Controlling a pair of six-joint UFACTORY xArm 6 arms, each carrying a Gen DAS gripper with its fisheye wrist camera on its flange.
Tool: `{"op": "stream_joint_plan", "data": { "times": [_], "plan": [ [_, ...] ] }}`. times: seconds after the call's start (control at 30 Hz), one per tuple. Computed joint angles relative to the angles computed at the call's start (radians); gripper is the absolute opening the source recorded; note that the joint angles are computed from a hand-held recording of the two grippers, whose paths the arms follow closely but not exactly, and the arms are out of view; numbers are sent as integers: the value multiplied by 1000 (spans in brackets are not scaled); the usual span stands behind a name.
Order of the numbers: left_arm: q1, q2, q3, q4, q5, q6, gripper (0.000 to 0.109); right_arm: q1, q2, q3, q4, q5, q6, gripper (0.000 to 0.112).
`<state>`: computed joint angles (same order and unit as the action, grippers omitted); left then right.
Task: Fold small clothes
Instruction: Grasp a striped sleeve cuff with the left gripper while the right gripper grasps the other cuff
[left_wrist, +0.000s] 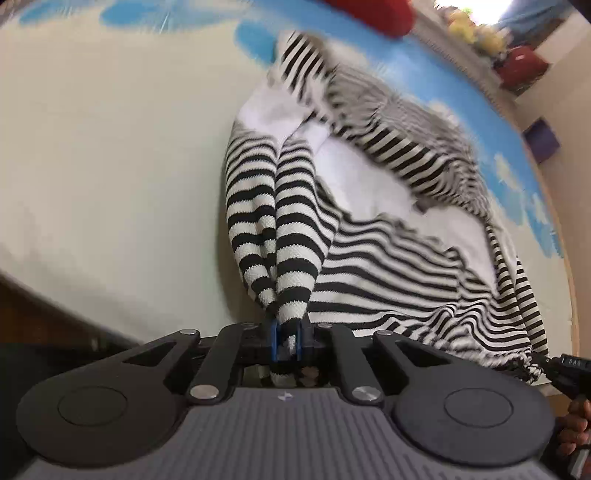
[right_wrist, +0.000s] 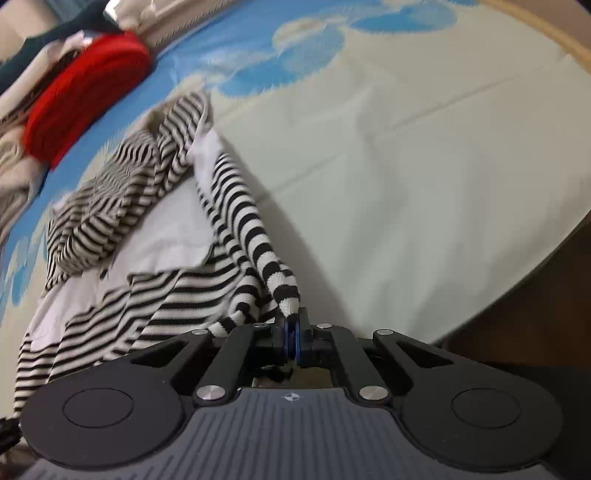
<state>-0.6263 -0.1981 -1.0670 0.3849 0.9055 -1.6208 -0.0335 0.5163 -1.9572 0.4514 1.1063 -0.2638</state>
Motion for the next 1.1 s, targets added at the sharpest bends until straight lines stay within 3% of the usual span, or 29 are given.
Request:
{"op": "stream_joint_plan", "data": {
  "times": [0.07,0.2,0.3,0.37,0.5,0.63,0.67,0.7,0.73,0.77,0.93,1.03,1.1],
  "plan": [
    [23,6,5,-39,-8,11,27,-2,35,-49,24,62,-34,3],
    [36,-1,15,-32,-10,-34,42,7,55,-59,39,-8,33,15],
    [44,-6,27,-45,-29,-43,48,6,78,-89,68,-6,87,46],
    [39,-1,25,-51,-20,-43,51,17,101,-120,38,19,106,53],
    [40,18,15,-78,-14,-30,51,41,133,-153,-22,79,108,54],
    [39,31,13,-84,-13,-11,49,64,120,-122,-69,64,79,53],
    [38,35,10,-83,-11,-5,40,67,117,-114,-76,57,72,51],
    [37,40,7,-82,-12,3,25,69,106,-97,-79,45,67,37],
    [36,39,10,-77,-21,8,17,69,105,-96,-74,48,64,18],
    [33,33,16,-61,-32,6,9,66,110,-105,-59,62,62,11],
    [1,-5,6,99,12,-88,8,43,71,-74,34,44,26,6],
    [6,-8,12,70,20,-93,9,30,73,-85,66,80,13,7],
    [24,-2,26,8,-6,-81,17,32,97,-120,44,123,22,10]
  ]
}}
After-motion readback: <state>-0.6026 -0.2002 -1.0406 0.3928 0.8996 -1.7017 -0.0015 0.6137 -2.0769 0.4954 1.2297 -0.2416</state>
